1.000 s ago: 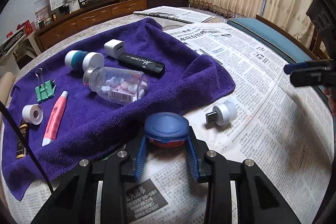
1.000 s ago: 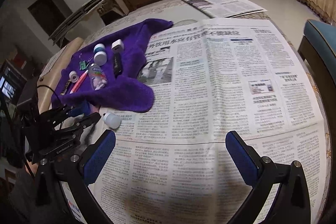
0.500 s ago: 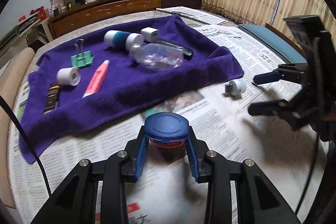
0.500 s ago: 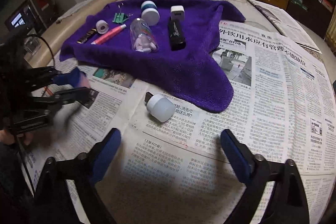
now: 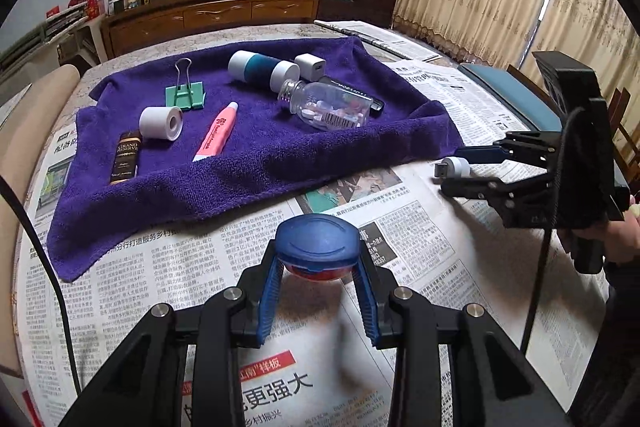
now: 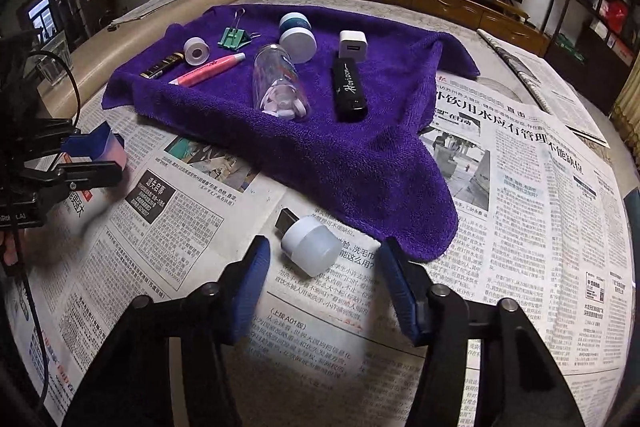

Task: Organize rigid objects
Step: 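Grasp the blue-lidded jar with the left tool while the right tool grasps the white USB plug, then place the jar on the towel with the left tool while the right tool places the plug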

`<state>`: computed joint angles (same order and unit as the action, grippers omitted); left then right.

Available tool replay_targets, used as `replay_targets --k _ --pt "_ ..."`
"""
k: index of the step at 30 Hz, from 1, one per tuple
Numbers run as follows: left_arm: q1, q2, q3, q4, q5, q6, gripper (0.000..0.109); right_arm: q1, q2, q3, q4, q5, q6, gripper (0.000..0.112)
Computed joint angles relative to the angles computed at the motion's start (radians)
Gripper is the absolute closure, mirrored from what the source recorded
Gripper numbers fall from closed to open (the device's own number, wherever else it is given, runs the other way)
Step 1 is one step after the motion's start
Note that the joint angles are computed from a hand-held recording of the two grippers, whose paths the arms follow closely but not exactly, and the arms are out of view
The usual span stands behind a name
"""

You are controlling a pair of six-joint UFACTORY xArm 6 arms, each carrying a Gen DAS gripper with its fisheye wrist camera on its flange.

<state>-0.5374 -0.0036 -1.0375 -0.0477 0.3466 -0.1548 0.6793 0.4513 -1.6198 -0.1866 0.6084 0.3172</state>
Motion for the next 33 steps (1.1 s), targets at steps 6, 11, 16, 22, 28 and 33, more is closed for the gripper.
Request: replay_targets --k 6,11,16,22,28,33 --pt "0.008 -0.011 0.014 -0.001 0.002 -0.009 0.075 0.01 -0.001 -0.003 0.002 0.001 -0.013 0.083" --pt "0.02 -0.02 0.025 0.016 -0.002 -0.048 0.075 0.011 -0.014 0.012 0.027 0.002 -0.014 0.083" --pt "0.023 -0.031 0.015 0.024 0.0 -0.06 0.075 0.011 -0.044 0.04 0.075 -0.018 -0.035 0.083" --pt "0.03 -0.008 -0.05 0.048 0.028 -0.088 0.075 0.006 -0.084 0.067 0.127 -0.057 -0.055 0.083" --pt "0.04 0.074 -0.173 0.053 0.062 -0.097 0.075 -0.015 -0.087 0.034 0.181 -0.071 -0.069 0.083" --pt "0.05 0.147 -0.287 0.076 0.109 -0.092 0.075 -0.035 -0.053 -0.069 0.173 -0.03 -0.093 0.083"
